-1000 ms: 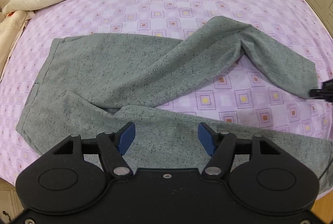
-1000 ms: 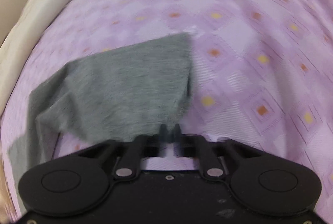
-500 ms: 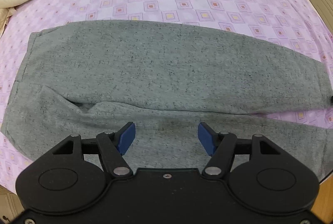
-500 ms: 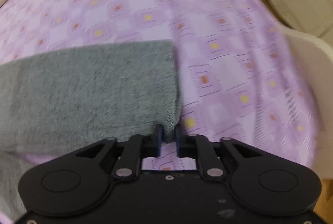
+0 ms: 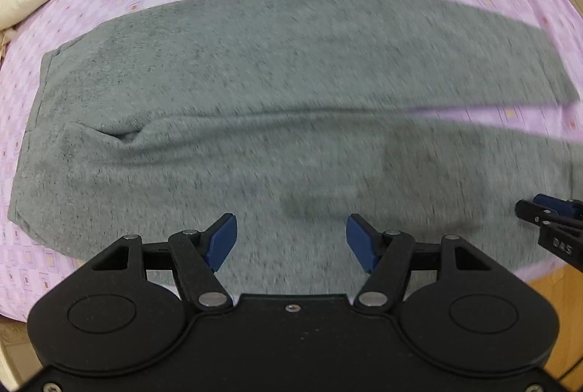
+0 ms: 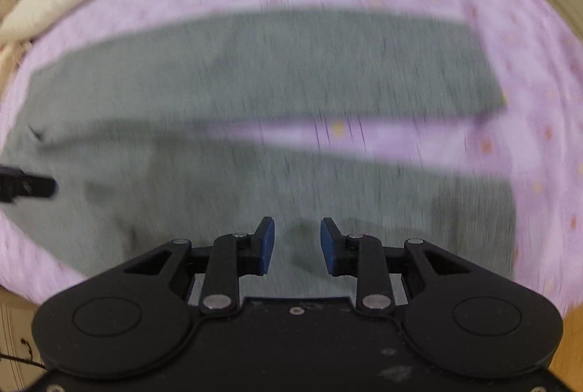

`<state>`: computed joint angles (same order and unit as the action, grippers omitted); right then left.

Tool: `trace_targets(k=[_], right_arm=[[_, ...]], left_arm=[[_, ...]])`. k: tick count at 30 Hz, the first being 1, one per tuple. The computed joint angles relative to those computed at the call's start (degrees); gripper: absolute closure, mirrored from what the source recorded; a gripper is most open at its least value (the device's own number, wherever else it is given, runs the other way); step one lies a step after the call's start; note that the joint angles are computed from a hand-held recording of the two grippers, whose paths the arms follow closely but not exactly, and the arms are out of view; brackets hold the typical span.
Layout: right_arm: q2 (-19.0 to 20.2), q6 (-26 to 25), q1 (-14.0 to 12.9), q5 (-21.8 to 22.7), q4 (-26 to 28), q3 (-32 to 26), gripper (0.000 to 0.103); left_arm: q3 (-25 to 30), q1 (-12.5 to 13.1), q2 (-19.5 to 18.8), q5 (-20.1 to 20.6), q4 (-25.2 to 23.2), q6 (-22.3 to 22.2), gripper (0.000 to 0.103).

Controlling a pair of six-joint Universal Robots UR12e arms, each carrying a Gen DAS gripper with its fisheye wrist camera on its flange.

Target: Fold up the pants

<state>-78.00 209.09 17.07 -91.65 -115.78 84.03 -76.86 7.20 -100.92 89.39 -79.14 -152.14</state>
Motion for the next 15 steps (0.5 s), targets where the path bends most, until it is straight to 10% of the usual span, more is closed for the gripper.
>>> trace_targets(k=[7,15], right_arm=[[-3.1,8.1,1.0,-5.4,6.0,3.2,0.073],[-2.1,7.6,3.3,-3.4,-2.1,1.6,0.072]], left_arm=[[-3.6,0.5,3.0,0.2,0.6,3.3,0.035],[-5.1,2.0,4.4,-0.7,0.6,3.8,0.035]])
